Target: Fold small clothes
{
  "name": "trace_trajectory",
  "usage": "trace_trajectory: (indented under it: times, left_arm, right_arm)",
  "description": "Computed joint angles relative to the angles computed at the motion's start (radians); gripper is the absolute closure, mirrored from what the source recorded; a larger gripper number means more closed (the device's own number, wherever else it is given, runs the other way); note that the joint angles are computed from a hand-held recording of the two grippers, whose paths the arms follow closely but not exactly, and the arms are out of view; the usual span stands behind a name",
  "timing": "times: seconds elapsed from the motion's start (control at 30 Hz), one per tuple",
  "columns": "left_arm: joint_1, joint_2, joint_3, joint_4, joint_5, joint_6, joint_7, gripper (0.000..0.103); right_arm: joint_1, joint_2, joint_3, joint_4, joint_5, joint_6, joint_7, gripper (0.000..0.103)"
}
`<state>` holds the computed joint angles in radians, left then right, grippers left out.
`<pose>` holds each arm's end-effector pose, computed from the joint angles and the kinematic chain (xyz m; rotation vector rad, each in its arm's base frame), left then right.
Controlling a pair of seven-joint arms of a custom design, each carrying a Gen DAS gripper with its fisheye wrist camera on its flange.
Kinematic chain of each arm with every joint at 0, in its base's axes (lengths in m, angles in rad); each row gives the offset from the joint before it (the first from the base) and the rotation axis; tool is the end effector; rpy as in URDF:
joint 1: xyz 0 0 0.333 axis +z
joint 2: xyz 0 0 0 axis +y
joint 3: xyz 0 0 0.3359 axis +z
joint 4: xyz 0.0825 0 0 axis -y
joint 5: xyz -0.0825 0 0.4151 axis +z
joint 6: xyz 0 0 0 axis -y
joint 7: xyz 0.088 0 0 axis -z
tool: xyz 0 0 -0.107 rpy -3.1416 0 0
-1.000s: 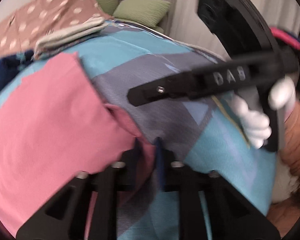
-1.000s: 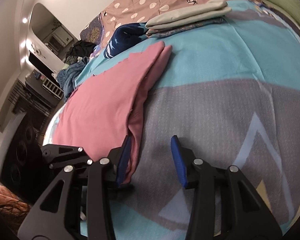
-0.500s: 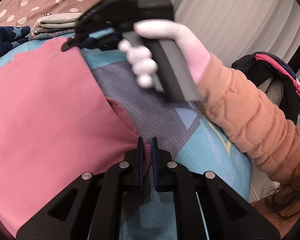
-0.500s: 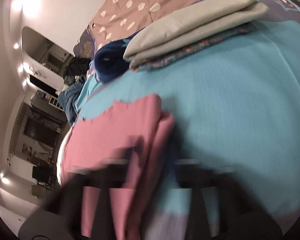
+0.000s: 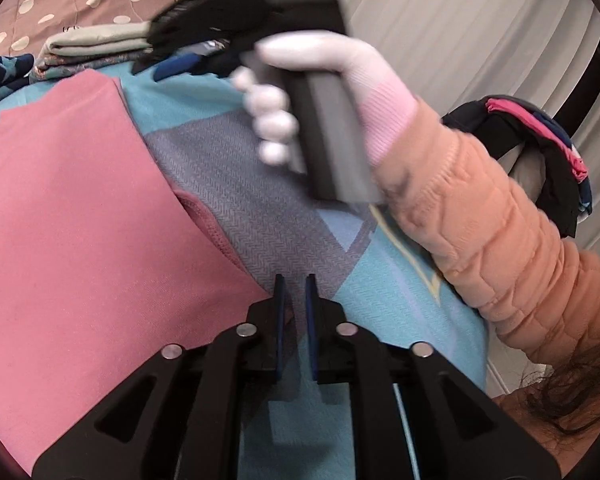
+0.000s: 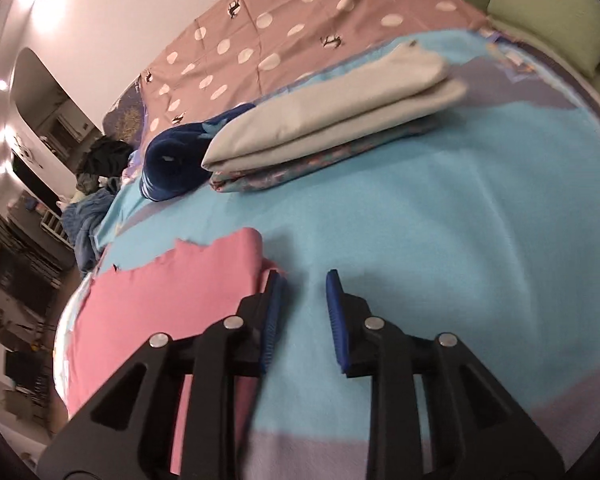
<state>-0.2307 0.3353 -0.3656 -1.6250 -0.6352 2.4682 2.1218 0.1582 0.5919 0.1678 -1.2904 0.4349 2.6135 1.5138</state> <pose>0.6226 -0.3801 0.5044 1.1904 -2.5374 1.1630 0.7831 0.2145 0.4979 -1.6533 1.6151 -0.1192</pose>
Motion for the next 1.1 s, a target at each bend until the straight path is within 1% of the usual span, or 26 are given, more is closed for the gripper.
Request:
trace_trajectory:
  times: [0.03, 0.07, 0.1, 0.13, 0.2, 0.23, 0.27, 0.3, 0.37, 0.4, 0.47, 0.5, 0.53, 0.57, 0.6, 0.67, 0.7, 0.77, 0.8, 0.83, 0.93, 1.0, 1.03, 1.07, 1.1]
  left_arm:
    - [-0.008, -0.022, 0.015, -0.021, -0.03, 0.005, 0.014, 0.08]
    - [0.011, -0.037, -0.005, -0.04, -0.034, 0.024, 0.015, 0.072]
    - [0.013, -0.058, -0.004, -0.063, -0.046, 0.042, 0.021, 0.063]
    - [0.018, -0.093, -0.002, -0.101, -0.066, 0.071, 0.032, 0.061]
    - [0.029, -0.15, 0.01, -0.16, -0.11, 0.101, 0.056, 0.055]
    - [0.031, -0.186, 0.022, -0.198, -0.131, 0.128, 0.055, 0.051]
    - [0.031, -0.229, 0.037, -0.246, -0.147, 0.168, 0.046, 0.044]
    - [0.03, -0.258, 0.052, -0.278, -0.161, 0.192, 0.044, 0.044]
    - [0.024, -0.336, 0.085, -0.369, -0.181, 0.271, 0.001, 0.043]
    - [0.024, -0.384, 0.106, -0.429, -0.172, 0.319, -0.047, 0.038]
    - [0.027, -0.458, 0.146, -0.524, -0.155, 0.384, -0.108, 0.037]
    - [0.037, -0.507, 0.162, -0.586, -0.134, 0.423, -0.158, 0.037]
    - [0.044, -0.539, 0.174, -0.627, -0.115, 0.449, -0.198, 0.037]
    - [0.055, -0.577, 0.185, -0.676, -0.099, 0.475, -0.241, 0.037]
    - [0.059, -0.603, 0.198, -0.709, -0.091, 0.492, -0.268, 0.037]
    - [0.095, -0.669, 0.211, -0.783, -0.044, 0.515, -0.352, 0.037]
    - [0.105, -0.688, 0.22, -0.805, -0.025, 0.519, -0.38, 0.037]
    - [0.098, -0.731, 0.26, -0.853, -0.011, 0.522, -0.402, 0.037]
    - [0.095, -0.744, 0.267, -0.868, 0.002, 0.522, -0.42, 0.037]
    - [0.079, -0.756, 0.293, -0.884, 0.004, 0.523, -0.418, 0.036]
    - [0.0, -0.788, 0.401, -0.92, -0.01, 0.531, -0.374, 0.036]
    - [-0.048, -0.792, 0.46, -0.929, -0.018, 0.546, -0.356, 0.036]
    - [-0.08, -0.793, 0.499, -0.932, -0.034, 0.554, -0.337, 0.036]
    - [-0.112, -0.793, 0.532, -0.935, -0.054, 0.563, -0.32, 0.037]
    - [-0.151, -0.795, 0.576, -0.936, -0.081, 0.566, -0.292, 0.037]
  right_arm:
    - [-0.017, -0.026, 0.019, -0.035, 0.021, 0.006, -0.032, 0.078]
    - [-0.028, -0.063, 0.03, -0.085, 0.039, 0.016, -0.061, 0.078]
    - [-0.032, -0.113, 0.034, -0.154, 0.049, 0.036, -0.089, 0.078]
    - [-0.031, -0.141, 0.032, -0.192, 0.056, 0.048, -0.109, 0.078]
    - [-0.025, -0.219, 0.026, -0.295, 0.061, 0.08, -0.159, 0.077]
    - [-0.017, -0.242, 0.021, -0.324, 0.06, 0.095, -0.177, 0.075]
    - [-0.004, -0.286, 0.015, -0.38, 0.052, 0.123, -0.194, 0.07]
    - [0.012, -0.314, 0.005, -0.416, 0.04, 0.144, -0.195, 0.066]
    - [0.056, -0.369, -0.012, -0.482, -0.012, 0.195, -0.187, 0.05]
    - [0.068, -0.39, -0.014, -0.505, -0.024, 0.213, -0.194, 0.047]
    - [0.101, -0.414, -0.014, -0.533, -0.063, 0.262, -0.203, 0.039]
    - [0.133, -0.424, -0.018, -0.55, -0.109, 0.315, -0.189, 0.036]
    - [0.155, -0.427, -0.02, -0.561, -0.142, 0.359, -0.176, 0.03]
    - [0.176, -0.427, -0.018, -0.569, -0.173, 0.405, -0.165, 0.027]
    - [0.212, -0.421, -0.022, -0.572, -0.224, 0.46, -0.143, 0.027]
    - [0.261, -0.403, -0.032, -0.56, -0.307, 0.496, -0.107, 0.027]
    - [0.269, -0.388, -0.012, -0.545, -0.328, 0.502, -0.118, 0.027]
    - [0.264, -0.357, 0.052, -0.513, -0.339, 0.483, -0.173, 0.027]
    - [0.281, -0.339, 0.061, -0.492, -0.361, 0.46, -0.192, 0.027]
    - [0.315, -0.319, 0.05, -0.467, -0.402, 0.434, -0.2, 0.029]
    - [0.394, -0.257, 0.04, -0.397, -0.505, 0.351, -0.255, 0.039]
    - [0.423, -0.226, 0.042, -0.363, -0.527, 0.305, -0.28, 0.04]
    - [0.436, -0.215, 0.04, -0.352, -0.534, 0.292, -0.285, 0.04]
    - [0.45, -0.206, 0.034, -0.346, -0.544, 0.283, -0.286, 0.04]
    - [0.477, -0.191, 0.014, -0.33, -0.571, 0.271, -0.274, 0.04]
